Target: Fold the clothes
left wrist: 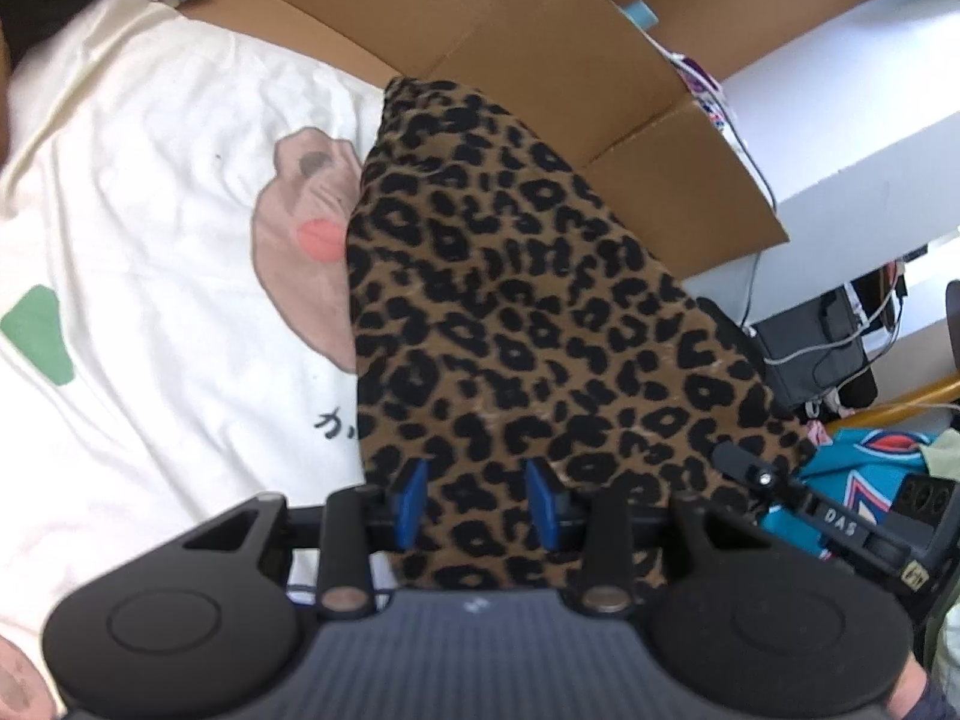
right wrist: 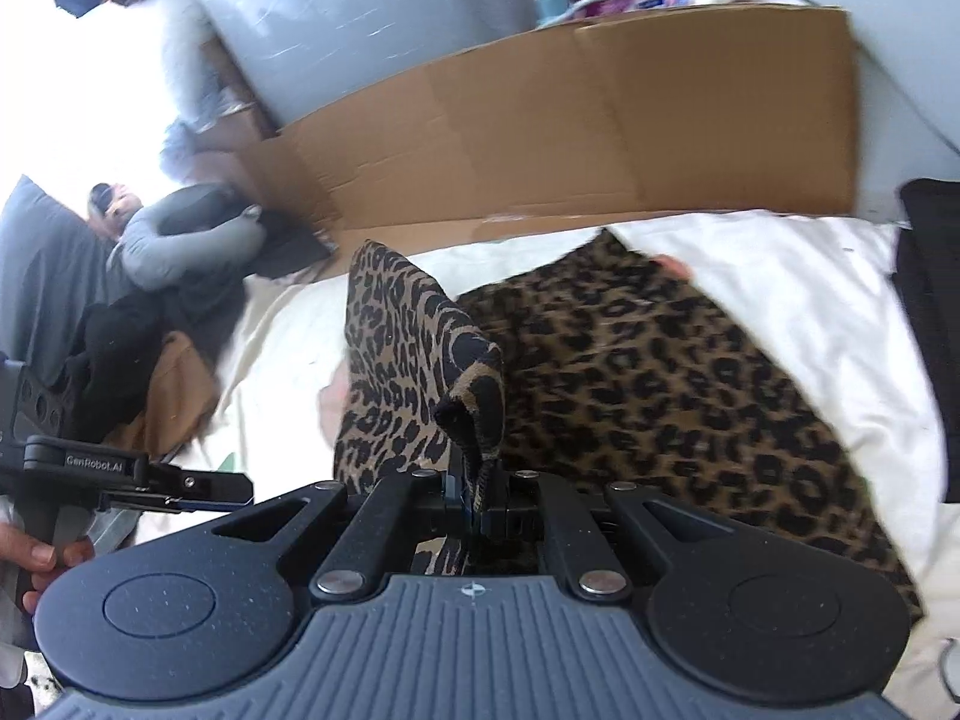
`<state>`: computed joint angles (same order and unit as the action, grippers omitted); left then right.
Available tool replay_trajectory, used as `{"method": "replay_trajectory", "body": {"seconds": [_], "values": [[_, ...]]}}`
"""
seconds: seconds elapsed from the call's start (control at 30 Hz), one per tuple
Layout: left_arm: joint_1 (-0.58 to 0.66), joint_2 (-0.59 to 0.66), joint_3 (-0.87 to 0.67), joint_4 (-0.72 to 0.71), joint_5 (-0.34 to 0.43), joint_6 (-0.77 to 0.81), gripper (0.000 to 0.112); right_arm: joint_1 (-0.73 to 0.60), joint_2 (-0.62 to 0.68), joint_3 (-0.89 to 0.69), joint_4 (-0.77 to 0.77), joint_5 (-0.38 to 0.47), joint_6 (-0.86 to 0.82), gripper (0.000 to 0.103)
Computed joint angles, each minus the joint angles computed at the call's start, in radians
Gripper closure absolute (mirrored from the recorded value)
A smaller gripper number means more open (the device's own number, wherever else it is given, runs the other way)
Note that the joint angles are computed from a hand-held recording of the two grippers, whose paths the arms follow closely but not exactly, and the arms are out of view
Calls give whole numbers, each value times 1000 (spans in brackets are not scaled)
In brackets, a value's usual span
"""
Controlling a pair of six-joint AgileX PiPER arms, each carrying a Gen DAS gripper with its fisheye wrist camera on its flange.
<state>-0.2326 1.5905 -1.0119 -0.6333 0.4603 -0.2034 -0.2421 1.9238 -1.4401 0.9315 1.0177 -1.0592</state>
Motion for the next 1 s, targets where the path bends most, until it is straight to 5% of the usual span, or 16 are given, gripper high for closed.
{"method": "replay_trajectory", "body": {"seconds": [1.0], "values": [[-78, 155, -131, 70, 22, -30, 74, -246, 223, -99, -47, -42, 166, 103]]}}
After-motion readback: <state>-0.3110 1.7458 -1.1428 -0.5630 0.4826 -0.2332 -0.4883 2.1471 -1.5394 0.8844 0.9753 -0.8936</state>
